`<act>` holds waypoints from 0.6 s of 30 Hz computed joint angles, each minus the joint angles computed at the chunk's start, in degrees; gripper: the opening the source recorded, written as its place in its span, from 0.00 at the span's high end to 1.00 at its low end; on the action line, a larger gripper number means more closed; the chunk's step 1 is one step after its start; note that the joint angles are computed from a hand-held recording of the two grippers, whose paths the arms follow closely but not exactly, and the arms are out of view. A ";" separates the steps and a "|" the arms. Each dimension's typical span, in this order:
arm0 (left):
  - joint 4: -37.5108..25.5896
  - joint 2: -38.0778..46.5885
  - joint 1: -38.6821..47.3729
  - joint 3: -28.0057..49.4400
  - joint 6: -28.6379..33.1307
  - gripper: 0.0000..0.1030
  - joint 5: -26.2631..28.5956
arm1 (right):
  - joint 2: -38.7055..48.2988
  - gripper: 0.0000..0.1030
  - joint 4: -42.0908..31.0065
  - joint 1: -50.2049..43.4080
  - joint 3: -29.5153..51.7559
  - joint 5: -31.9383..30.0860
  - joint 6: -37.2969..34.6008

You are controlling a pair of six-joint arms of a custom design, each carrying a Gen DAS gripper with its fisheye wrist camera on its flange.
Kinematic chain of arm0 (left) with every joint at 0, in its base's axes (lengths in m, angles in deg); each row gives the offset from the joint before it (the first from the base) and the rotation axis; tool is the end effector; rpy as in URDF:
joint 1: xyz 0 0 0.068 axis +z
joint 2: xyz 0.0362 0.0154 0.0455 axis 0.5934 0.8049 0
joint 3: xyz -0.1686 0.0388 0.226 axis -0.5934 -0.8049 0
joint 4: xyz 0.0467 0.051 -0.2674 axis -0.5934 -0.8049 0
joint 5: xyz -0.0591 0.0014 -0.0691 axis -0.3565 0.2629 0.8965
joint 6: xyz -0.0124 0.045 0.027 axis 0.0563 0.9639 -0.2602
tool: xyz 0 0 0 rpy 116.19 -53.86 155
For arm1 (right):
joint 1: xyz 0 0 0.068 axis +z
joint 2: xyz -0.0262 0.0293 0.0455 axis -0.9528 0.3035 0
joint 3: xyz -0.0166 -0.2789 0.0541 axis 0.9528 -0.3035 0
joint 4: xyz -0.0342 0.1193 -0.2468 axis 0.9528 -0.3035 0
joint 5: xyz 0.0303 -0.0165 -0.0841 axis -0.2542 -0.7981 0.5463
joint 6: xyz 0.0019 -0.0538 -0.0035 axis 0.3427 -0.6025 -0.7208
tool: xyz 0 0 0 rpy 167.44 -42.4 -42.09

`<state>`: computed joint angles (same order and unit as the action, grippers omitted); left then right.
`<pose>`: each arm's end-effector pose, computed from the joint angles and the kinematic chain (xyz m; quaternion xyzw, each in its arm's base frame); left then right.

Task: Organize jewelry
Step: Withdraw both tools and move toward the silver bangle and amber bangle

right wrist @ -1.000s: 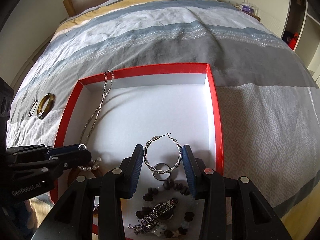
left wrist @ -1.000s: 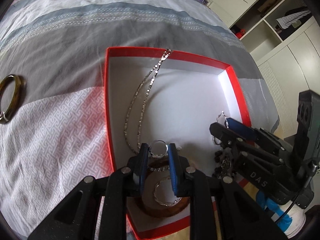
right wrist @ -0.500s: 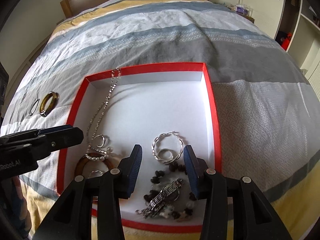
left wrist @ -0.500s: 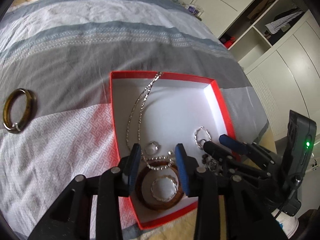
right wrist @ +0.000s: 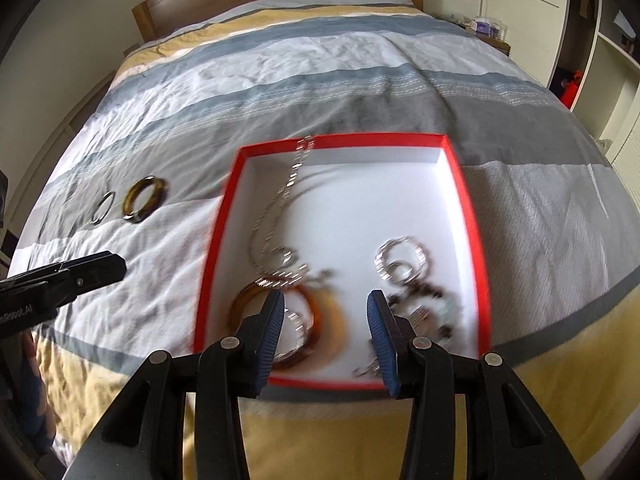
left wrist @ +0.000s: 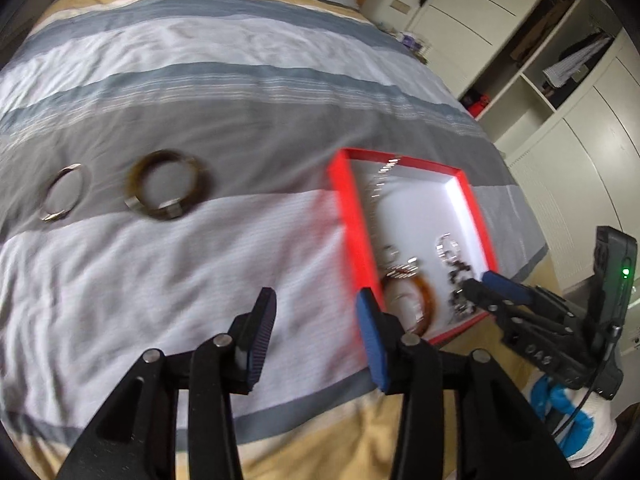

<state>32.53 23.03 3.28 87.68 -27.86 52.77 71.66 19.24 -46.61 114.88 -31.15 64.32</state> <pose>0.2245 -0.1457 0.1843 -0.0548 0.9560 -0.1617 0.2385 0.2558 0.1235 0.1829 -0.1089 0.9612 0.0881 0.2376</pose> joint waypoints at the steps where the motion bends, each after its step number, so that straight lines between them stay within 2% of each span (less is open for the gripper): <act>1: -1.13 -2.57 1.01 -1.86 0.23 0.61 -0.10 | -0.71 0.58 -0.59 1.48 -0.28 0.63 1.21; 9: -11.16 -17.19 9.83 -9.76 5.33 0.59 0.39 | -2.41 0.58 -3.73 11.37 1.08 4.73 9.15; 18: -22.97 -30.94 21.36 -13.40 13.63 0.59 1.50 | 1.97 0.58 -5.69 22.54 6.96 8.23 16.37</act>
